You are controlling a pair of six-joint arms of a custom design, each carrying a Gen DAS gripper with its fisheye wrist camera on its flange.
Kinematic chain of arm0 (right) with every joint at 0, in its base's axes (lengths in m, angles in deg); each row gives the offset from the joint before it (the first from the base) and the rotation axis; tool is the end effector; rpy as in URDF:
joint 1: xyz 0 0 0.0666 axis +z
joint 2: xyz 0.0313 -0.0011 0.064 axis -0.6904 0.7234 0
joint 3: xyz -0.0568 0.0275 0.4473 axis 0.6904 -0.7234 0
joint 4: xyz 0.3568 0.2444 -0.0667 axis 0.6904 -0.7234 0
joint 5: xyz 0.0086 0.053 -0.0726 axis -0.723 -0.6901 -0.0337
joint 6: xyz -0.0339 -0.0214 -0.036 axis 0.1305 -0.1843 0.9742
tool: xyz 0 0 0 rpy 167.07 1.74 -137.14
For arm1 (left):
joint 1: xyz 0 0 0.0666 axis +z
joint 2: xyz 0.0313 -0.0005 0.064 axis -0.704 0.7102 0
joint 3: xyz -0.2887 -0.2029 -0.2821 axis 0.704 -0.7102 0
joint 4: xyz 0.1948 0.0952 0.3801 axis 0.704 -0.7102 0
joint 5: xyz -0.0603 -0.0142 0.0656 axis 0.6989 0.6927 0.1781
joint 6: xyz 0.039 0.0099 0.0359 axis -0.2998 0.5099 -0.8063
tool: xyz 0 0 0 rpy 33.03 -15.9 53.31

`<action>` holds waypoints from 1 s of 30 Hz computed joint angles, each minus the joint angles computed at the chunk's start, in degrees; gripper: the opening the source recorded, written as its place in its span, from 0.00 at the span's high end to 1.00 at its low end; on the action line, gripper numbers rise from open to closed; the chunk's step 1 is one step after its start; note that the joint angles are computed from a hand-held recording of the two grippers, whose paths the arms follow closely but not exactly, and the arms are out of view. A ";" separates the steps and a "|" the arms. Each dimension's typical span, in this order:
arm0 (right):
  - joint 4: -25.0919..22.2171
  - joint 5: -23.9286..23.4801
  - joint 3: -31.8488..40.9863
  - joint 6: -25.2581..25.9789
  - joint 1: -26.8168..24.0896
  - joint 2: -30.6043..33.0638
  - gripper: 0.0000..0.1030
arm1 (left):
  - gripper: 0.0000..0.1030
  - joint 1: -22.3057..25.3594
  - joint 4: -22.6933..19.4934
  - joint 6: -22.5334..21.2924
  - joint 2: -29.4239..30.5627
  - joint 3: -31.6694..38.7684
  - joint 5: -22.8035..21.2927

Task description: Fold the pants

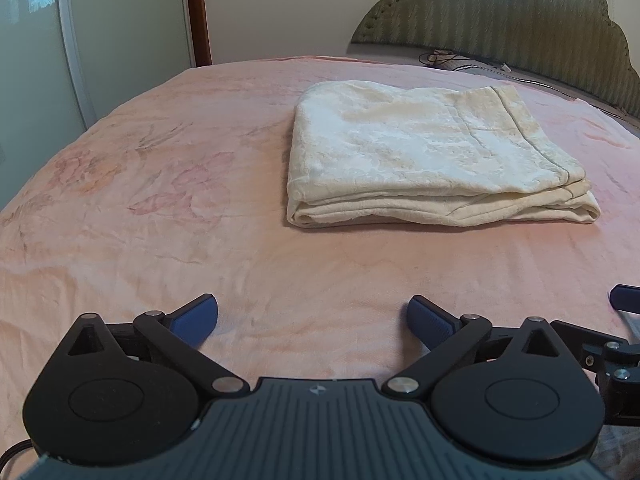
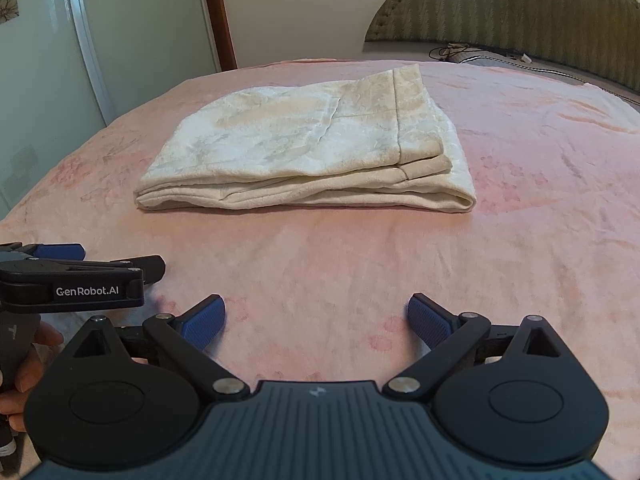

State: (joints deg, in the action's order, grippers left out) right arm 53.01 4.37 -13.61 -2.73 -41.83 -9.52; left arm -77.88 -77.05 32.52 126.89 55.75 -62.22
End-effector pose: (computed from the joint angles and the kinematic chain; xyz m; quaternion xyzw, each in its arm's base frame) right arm 0.4313 0.0186 0.4021 -0.0184 0.9010 0.0872 0.4245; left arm 0.4289 -0.2610 0.4281 0.0002 0.9110 0.0318 0.4111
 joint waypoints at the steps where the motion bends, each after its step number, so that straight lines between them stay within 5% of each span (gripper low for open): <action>1: 0.12 0.19 -0.03 0.17 0.10 0.03 0.04 | 0.00 0.04 0.14 -0.04 -0.04 -0.08 0.06; 30: 2.97 3.69 -1.59 2.47 1.04 0.17 0.00 | 0.00 -0.39 3.23 -0.39 -0.91 -1.97 -1.39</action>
